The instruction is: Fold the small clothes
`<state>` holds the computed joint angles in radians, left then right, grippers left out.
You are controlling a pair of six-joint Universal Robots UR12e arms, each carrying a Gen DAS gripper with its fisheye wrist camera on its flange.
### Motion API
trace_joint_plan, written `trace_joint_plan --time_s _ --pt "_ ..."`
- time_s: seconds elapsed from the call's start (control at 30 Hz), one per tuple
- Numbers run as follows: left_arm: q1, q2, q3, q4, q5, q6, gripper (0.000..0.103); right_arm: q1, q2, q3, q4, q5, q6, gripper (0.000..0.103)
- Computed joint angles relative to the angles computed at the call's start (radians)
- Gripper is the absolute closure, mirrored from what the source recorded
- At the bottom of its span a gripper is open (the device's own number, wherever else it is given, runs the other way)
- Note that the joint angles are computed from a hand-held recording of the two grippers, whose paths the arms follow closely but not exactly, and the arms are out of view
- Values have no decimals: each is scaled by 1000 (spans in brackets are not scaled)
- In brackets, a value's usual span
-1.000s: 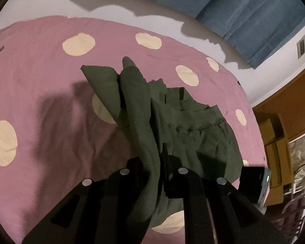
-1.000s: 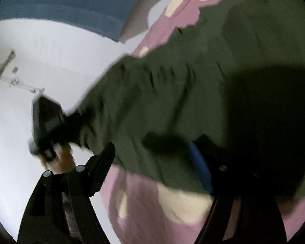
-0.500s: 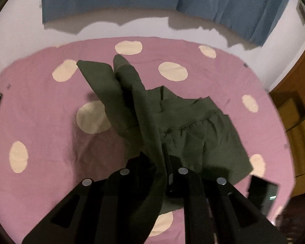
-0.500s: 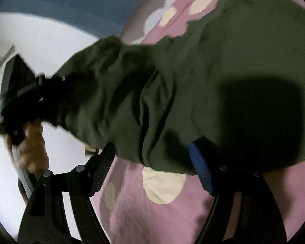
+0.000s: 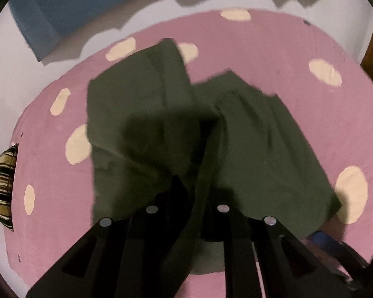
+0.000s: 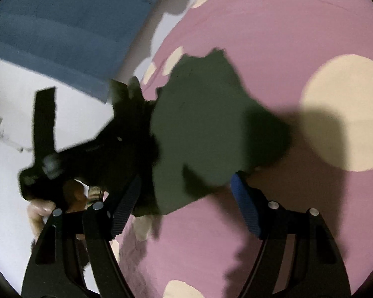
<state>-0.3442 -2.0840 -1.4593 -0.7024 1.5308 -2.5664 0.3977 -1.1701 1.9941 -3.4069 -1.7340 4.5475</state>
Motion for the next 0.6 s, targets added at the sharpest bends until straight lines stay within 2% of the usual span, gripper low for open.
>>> trace_joint_plan --time_s 0.1,0.17,0.23,0.3,0.33,0.37,0.53,0.57,0.6 --pt "-27 -6 -36 74 66 -6 89 6 3 6 -17 -18 25 28" --pt "-42 -6 -65 153 114 -14 82 10 4 10 -27 -39 32 28" --pt "-48 -3 -76 187 132 -21 76 12 6 10 -25 -53 42 28" --pt "-49 7 -85 199 118 -26 69 2 -5 28 -30 -51 54 28" --pt "-47 15 -88 190 93 -24 55 0 -9 34 -32 -52 63 28" --pt "-42 26 -93 176 55 -18 45 3 -19 44 -32 -57 69 28" --pt "-17 91 -144 174 -125 76 45 -3 -22 50 -39 -67 68 28" --pt "-2 116 -158 147 -194 110 45 -4 -22 50 -39 -67 68 28" --pt "8 130 -167 138 -233 128 44 -8 -17 46 -43 -63 65 28"
